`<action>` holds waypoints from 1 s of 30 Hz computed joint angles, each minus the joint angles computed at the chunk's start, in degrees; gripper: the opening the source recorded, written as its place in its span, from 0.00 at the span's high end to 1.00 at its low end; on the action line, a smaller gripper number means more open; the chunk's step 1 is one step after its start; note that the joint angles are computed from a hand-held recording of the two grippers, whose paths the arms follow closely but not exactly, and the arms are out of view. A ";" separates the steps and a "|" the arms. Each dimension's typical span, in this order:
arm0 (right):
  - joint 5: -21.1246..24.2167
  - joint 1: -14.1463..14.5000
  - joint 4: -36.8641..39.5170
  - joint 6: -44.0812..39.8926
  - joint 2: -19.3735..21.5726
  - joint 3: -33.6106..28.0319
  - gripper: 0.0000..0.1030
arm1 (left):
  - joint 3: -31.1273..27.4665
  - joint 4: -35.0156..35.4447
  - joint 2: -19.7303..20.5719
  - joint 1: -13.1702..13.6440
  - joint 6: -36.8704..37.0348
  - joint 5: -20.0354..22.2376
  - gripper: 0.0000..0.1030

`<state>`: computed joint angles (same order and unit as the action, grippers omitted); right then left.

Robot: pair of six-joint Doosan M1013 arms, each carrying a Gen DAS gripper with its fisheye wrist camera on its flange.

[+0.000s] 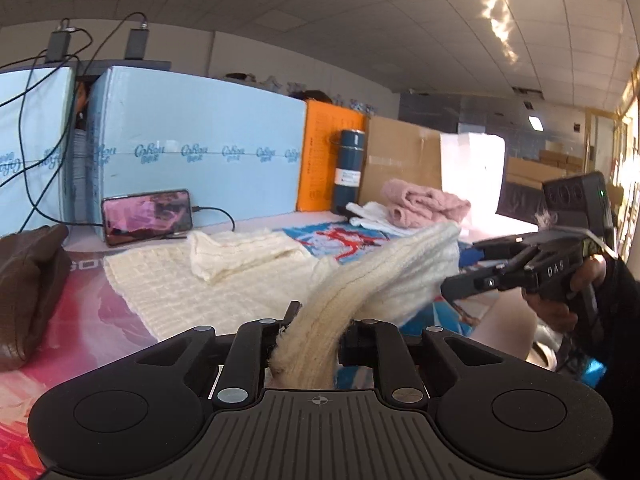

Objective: Fold clothes

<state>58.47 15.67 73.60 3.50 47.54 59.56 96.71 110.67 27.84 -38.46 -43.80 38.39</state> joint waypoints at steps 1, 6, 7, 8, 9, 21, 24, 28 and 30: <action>-0.22 0.12 1.41 -0.71 0.16 -0.17 0.10 | -0.64 -0.24 0.32 0.34 -0.67 1.27 0.85; -0.20 0.67 9.21 -6.95 0.55 -0.56 0.10 | -6.79 -13.64 2.84 3.15 7.06 3.10 0.85; 0.54 0.72 9.77 -7.81 0.75 -0.92 0.10 | -7.80 -16.72 3.22 3.64 9.56 2.78 0.85; 1.50 0.78 9.89 -8.45 1.01 -1.48 0.10 | -8.23 -18.37 3.40 4.08 10.62 2.16 0.85; 2.72 0.89 9.02 -8.49 1.42 -2.46 0.10 | -8.65 -19.98 3.55 4.52 11.75 1.39 0.85; 10.45 3.54 -9.20 6.07 9.62 -18.98 0.09 | -11.92 -36.10 5.04 4.25 23.74 11.44 0.17; 12.34 3.55 -10.19 7.28 10.65 -20.99 0.06 | -9.03 -28.77 3.60 3.55 19.09 12.76 0.14; 13.10 3.66 -12.07 5.74 10.69 -21.69 0.05 | -4.09 -13.43 1.37 2.37 14.40 11.29 0.07; 12.28 3.62 -12.37 2.82 9.77 -20.56 0.05 | -2.82 -8.95 0.53 2.20 18.04 6.97 0.06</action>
